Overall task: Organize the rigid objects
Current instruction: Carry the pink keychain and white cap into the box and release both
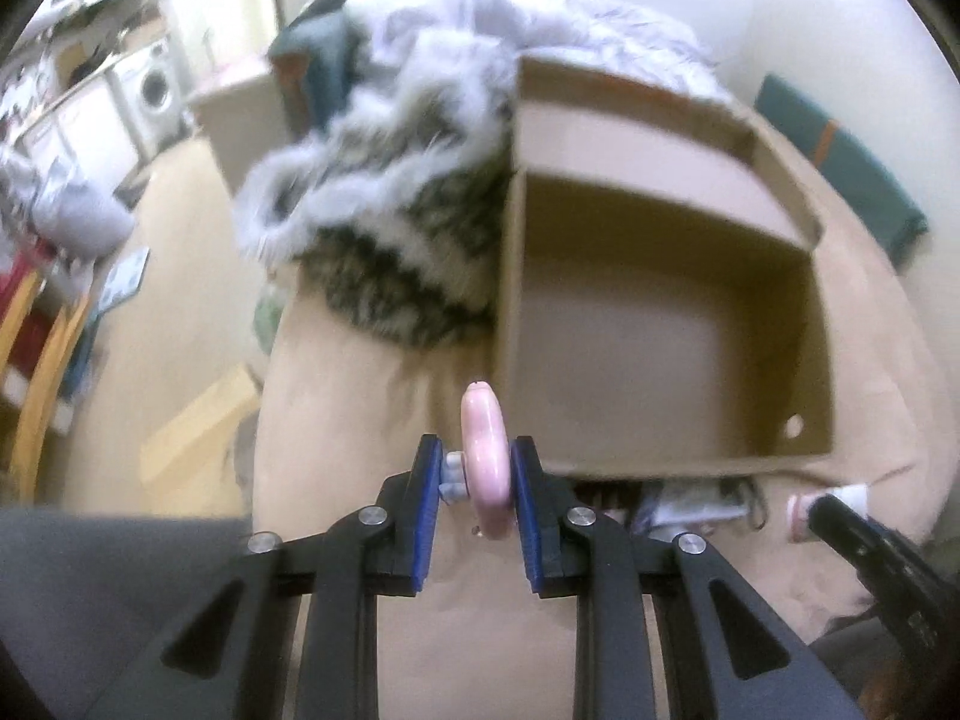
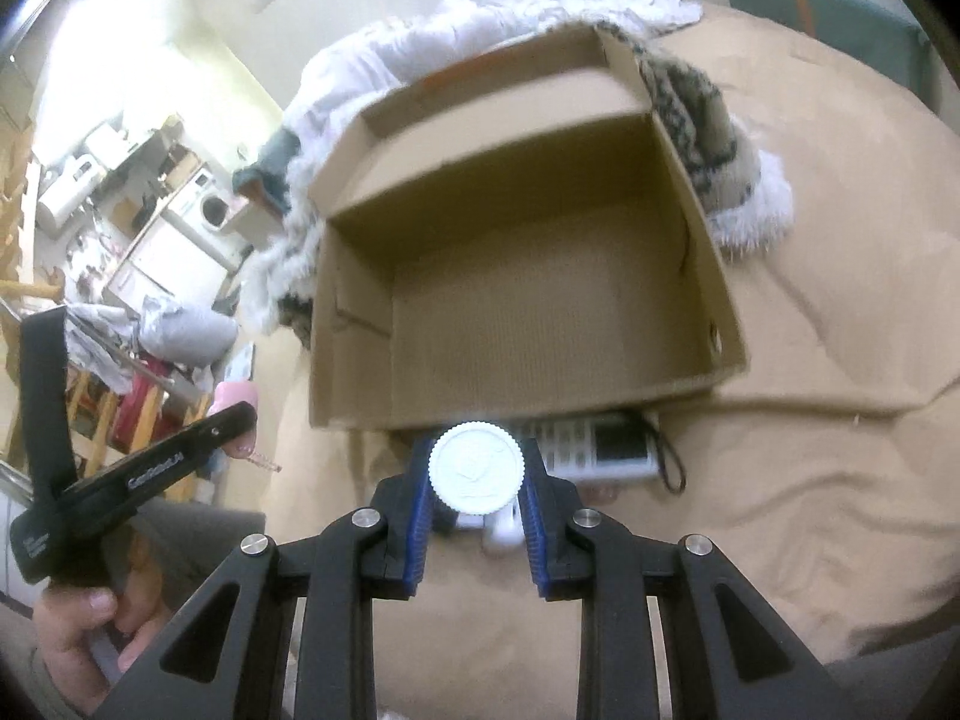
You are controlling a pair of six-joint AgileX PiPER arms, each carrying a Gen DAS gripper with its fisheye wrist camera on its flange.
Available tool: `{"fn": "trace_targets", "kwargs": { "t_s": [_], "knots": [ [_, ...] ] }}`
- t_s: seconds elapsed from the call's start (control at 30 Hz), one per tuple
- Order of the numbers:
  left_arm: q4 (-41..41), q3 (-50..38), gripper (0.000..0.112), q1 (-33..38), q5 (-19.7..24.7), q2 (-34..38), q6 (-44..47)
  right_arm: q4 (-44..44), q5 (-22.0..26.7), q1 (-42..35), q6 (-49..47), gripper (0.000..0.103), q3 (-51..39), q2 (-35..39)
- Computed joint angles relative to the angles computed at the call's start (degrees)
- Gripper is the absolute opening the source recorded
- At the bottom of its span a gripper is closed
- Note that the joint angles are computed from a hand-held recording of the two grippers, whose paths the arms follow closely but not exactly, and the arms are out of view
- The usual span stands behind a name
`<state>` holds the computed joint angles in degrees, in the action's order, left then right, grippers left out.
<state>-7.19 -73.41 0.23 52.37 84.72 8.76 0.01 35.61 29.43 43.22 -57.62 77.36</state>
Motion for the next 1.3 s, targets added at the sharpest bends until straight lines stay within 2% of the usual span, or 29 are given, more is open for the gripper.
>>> {"fn": "trace_targets", "kwargs": {
  "t_s": [0.23, 0.47, 0.67, 0.77, 0.87, 1.0, 1.07, 1.17, 1.3],
  "knots": [
    [3.6, -9.6, 0.021, -6.5, -0.1, 5.7, -3.4, 4.5, 4.0, -7.2, -11.3, 0.028, -7.4, 4.4],
    [10.8, -15.9, 0.021, -12.3, 0.7, 14.9, -9.9, 10.8, 11.1, -14.4, -21.7, 0.028, -17.9, 17.8],
    [18.8, -18.7, 0.021, -17.6, 1.9, 21.6, -16.3, 16.2, 12.9, -17.0, -27.7, 0.028, -18.9, 24.0],
    [22.3, -19.8, 0.021, -19.1, 2.6, 24.0, -19.4, 14.5, 11.9, -15.5, -28.1, 0.028, -17.4, 24.2],
    [26.0, -20.7, 0.021, -20.0, 3.2, 25.8, -21.1, 16.8, 11.2, -15.6, -29.5, 0.028, -15.6, 24.2],
    [21.8, -25.7, 0.021, -18.0, 6.9, 29.4, -20.9, 11.2, 12.8, -14.1, -27.6, 0.028, -18.2, 24.8],
    [19.9, -26.5, 0.021, -17.2, 6.9, 30.0, -20.8, 11.1, 13.5, -14.5, -27.7, 0.028, -19.1, 25.0],
    [21.8, -25.1, 0.021, -17.8, 5.4, 30.0, -22.4, 11.0, 13.7, -15.5, -26.5, 0.028, -19.5, 25.3],
    [23.1, -25.2, 0.021, -18.6, 6.2, 31.1, -24.1, 13.3, 14.3, -16.8, -27.5, 0.028, -20.1, 26.6]
  ]
}}
